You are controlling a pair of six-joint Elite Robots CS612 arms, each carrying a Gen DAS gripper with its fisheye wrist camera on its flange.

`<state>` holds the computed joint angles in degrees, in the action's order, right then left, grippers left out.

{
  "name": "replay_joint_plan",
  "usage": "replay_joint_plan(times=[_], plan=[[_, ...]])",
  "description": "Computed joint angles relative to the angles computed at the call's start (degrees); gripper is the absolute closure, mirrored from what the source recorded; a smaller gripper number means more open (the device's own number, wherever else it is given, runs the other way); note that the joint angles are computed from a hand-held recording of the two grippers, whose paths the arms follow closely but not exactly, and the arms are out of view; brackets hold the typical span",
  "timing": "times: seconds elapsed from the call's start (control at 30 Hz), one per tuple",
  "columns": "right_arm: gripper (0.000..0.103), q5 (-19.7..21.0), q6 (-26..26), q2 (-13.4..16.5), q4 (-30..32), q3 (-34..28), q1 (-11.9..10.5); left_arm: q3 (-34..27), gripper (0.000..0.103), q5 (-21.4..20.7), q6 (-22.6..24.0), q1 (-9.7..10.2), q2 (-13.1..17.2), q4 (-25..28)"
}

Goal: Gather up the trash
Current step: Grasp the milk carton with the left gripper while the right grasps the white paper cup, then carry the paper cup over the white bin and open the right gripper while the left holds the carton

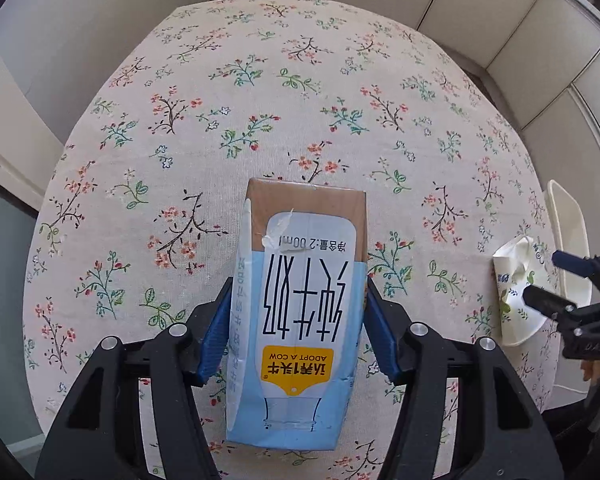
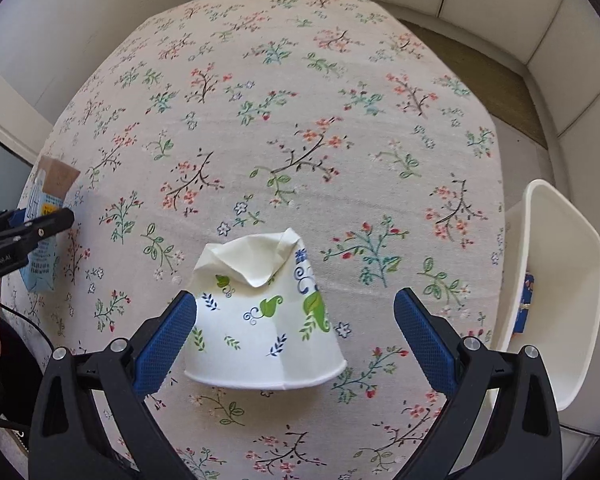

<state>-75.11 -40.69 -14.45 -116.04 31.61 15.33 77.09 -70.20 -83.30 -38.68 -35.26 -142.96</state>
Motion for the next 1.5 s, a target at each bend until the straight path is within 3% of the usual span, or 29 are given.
replay_joint_plan(times=[0.1,0.2,0.4,0.47,0.77,1.07,1.27,1.5], plan=[[0.007,-0.17,-0.66,1.32,5.63,-2.81,0.27,1.16,0.046,0.35,-0.18,0.12,-0.32,-2.43],[0.007,-0.96,-1.51,1.55,7.02,-3.04,0.57,1.49,0.046,0.53,-0.29,0.23,-0.49,-3.59],[0.008,-0.96,-1.28,1.48,6.54,-2.39,0.94,1.60,0.046,1.36,-1.25,0.03,-0.34,-4.54],[0.024,-0.18,-0.62,1.28,5.82,-1.92,0.93,1.76,0.046,1.41,-1.46,-0.02,-0.38,-4.78],[0.028,1.58,-1.09,-0.64,1.70,1.56,0.75,2.49,0.046,2.59,-2.96,-0.24,-0.71,-5.53],[0.028,7.70,3.42,-2.63,-6.44,4.60,-0.57,3.47,0.046,5.66,-4.69,-0.73,-1.36,-7.20],[0.028,11.19,9.33,-3.23,-17.26,6.22,-1.23,2.98,0.046,8.95,-5.61,-1.13,-1.53,-8.00],[0.027,12.07,16.35,-3.49,-30.13,7.90,-1.98,0.31,0.046,12.47,-4.99,-1.21,-1.08,-7.50]])
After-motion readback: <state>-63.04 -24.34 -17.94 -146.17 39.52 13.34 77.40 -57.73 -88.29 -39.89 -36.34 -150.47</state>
